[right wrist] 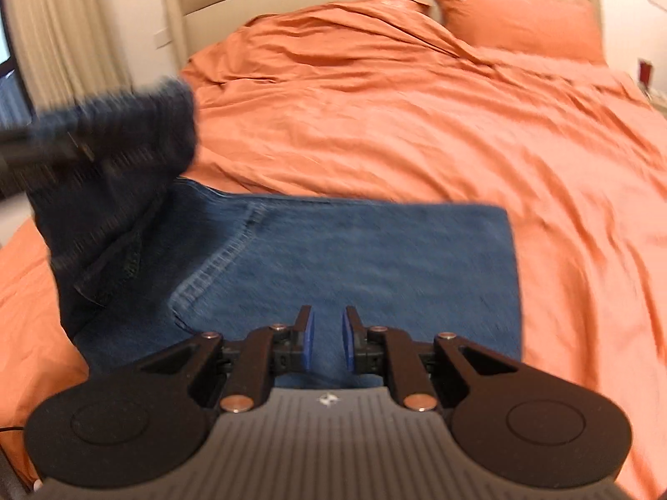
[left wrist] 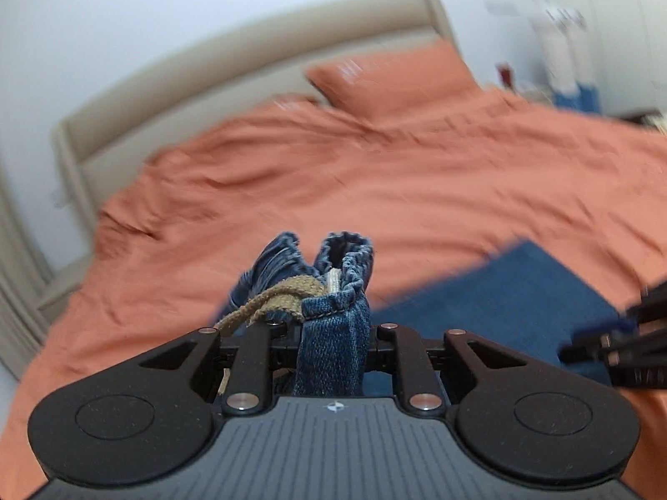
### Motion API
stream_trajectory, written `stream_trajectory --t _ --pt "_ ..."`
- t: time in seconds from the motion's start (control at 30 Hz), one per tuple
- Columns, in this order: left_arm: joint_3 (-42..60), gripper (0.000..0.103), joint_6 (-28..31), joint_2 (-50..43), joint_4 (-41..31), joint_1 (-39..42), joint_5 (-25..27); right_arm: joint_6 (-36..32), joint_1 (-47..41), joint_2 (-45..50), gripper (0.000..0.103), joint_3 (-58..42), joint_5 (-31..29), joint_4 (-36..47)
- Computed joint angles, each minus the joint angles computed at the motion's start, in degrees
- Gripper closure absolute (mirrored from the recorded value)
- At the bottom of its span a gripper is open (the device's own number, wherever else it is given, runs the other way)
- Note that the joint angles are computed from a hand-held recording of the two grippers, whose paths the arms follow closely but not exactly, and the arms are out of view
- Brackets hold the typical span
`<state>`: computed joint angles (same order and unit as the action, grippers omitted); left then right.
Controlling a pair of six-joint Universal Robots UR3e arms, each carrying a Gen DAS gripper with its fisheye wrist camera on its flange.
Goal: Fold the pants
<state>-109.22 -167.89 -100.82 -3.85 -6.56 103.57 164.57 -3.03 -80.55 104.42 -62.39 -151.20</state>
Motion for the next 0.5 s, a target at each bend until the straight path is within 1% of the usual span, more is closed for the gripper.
stream_trajectory --t 0.07,0.13,0.17,0.2,0.23,0.27,0.3,0.4,0.47,0.5 --pt "1.8 0.08 -1.7 -3.7 -3.1 -2.1 -0.6 -0.9 -2.0 -1.5 0.093 2.5 0.2 0.4" --pt "3.1 0.077 -3.9 -4.5 -9.8 -1.8 -4.5 -2.0 -3.8 -3.2 0.093 5.0 0.6 0.9" --pt "3.4 0.069 -5.3 -4.3 -12.8 -1.2 -6.8 -2.7 -4.7 -4.0 0.092 6.0 1.0 1.4" --pt "3.1 0.057 -6.5 -3.8 -14.4 -0.7 -9.0 -3.5 -5.4 -4.8 0.091 7.0 1.1 1.9" --pt "2.6 0.054 -7.2 -3.1 -15.1 0.6 -11.9 -4.3 -6.0 -5.3 0.088 7.7 1.1 2.2" --pt "2.1 0.05 -7.6 -2.0 -16.0 2.2 -14.9 -5.4 -6.6 -6.2 0.088 8.6 1.3 2.6" --pt "1.6 0.044 -7.7 -0.6 -17.1 3.8 -18.0 -5.8 -6.7 -6.3 0.088 8.4 1.4 3.2" --pt "1.7 0.039 -7.4 4.2 -22.6 9.6 -27.0 -6.0 -7.5 -6.5 0.088 7.9 4.0 4.6" --pt "1.3 0.036 -6.3 7.3 -24.2 12.8 -29.9 -4.9 -6.8 -5.4 0.085 6.0 5.6 5.1" --pt "0.9 0.036 -5.5 8.7 -24.4 14.4 -30.7 -4.0 -6.2 -4.3 0.079 4.4 6.5 5.1"
